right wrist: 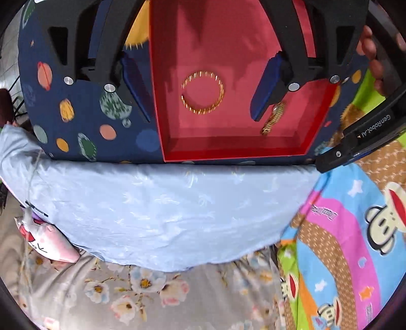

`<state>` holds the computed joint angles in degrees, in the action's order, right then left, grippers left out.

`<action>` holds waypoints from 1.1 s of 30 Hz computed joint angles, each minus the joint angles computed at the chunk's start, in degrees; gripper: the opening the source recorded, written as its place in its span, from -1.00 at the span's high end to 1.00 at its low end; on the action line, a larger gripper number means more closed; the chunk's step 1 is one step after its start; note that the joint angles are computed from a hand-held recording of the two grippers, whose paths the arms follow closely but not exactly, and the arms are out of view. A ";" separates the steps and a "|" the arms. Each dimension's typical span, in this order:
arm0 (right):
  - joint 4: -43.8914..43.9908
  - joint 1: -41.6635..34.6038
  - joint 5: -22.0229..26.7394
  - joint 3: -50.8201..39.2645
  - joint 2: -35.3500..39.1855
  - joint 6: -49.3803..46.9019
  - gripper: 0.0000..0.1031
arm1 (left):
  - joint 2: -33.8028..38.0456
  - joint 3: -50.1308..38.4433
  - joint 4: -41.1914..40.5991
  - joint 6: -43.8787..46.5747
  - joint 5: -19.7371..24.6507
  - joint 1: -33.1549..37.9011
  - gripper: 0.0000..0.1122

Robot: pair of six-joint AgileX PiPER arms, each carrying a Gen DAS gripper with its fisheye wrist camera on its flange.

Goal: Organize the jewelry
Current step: 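Carry bangle and watch into the red box and open both tools, then withdraw both open tools from the red box back toward the jewelry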

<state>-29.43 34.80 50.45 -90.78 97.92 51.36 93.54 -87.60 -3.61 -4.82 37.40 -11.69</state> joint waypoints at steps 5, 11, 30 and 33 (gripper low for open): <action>-7.44 6.25 0.78 12.90 -10.59 10.07 -0.48 | -11.76 13.26 5.75 -4.42 -1.65 -0.74 -0.17; -13.18 17.56 6.97 25.65 -21.33 22.91 -0.48 | -24.42 28.02 10.68 -10.04 -0.26 -3.44 -0.17; -12.03 44.21 16.74 37.45 -24.64 47.34 -0.14 | -53.41 50.75 21.50 -26.89 13.61 -15.07 -0.27; -11.76 42.96 15.38 37.38 -23.84 46.68 -0.08 | -53.97 51.70 20.97 -27.24 13.73 -15.29 -0.27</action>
